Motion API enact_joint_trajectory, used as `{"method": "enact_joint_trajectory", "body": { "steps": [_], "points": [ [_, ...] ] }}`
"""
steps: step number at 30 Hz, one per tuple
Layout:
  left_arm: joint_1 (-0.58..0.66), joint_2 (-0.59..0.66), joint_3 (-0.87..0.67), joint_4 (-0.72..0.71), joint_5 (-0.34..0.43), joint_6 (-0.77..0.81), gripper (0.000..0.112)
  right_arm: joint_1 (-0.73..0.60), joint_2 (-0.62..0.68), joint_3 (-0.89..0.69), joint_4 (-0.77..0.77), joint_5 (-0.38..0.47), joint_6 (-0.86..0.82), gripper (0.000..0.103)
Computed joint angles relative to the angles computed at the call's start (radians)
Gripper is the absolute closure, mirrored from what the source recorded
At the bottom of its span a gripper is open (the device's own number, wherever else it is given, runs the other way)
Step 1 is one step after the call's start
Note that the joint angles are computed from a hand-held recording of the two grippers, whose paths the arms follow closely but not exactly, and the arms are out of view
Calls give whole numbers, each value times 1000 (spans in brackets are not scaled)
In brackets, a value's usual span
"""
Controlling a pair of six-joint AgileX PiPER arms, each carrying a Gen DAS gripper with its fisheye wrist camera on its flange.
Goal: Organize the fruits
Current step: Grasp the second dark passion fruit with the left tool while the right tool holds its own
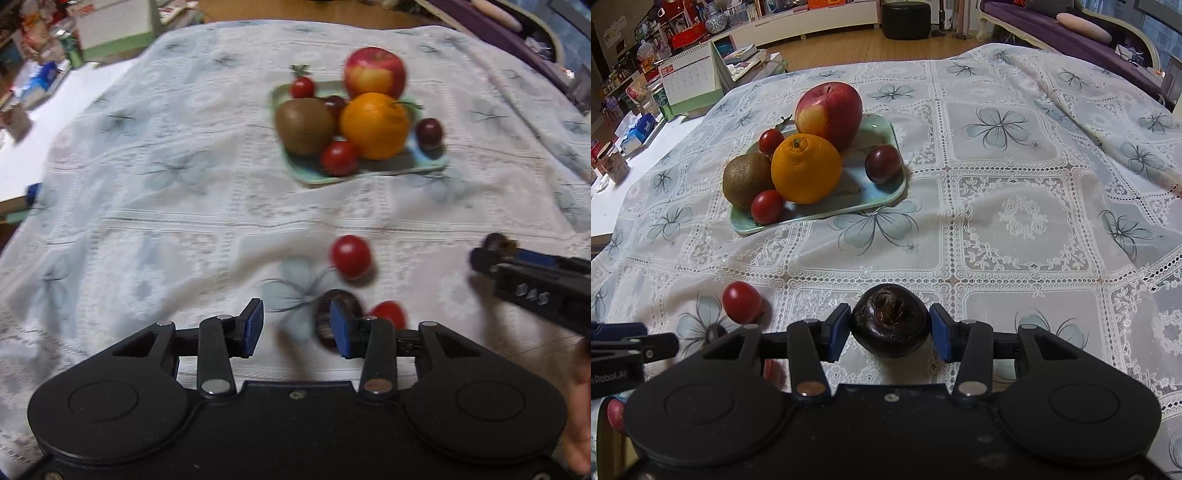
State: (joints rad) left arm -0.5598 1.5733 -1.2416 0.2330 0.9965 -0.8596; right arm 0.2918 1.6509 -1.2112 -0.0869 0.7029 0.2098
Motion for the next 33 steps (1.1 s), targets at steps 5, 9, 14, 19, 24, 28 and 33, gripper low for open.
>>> {"method": "enact_joint_trajectory", "body": {
  "steps": [5,9,14,19,24,28,33],
  "points": [
    [10,32,-2,-54,-48,22,61,-3,-9,7,2,-9,-3,56],
    [18,49,8,-57,-72,11,58,4,-14,14,-7,-15,-2,56],
    [13,73,23,-18,-105,-48,57,20,-18,23,-33,-25,10,56],
    [-10,72,51,25,-136,-117,57,23,-19,27,-30,-29,0,56],
    [-43,68,72,72,-171,-155,69,27,-27,33,-33,-35,0,56],
    [-46,59,71,75,-159,-163,71,28,-45,45,-26,-48,-10,56],
    [-48,17,52,68,-98,-134,84,34,-63,60,-26,-54,-9,56]
  ]
}}
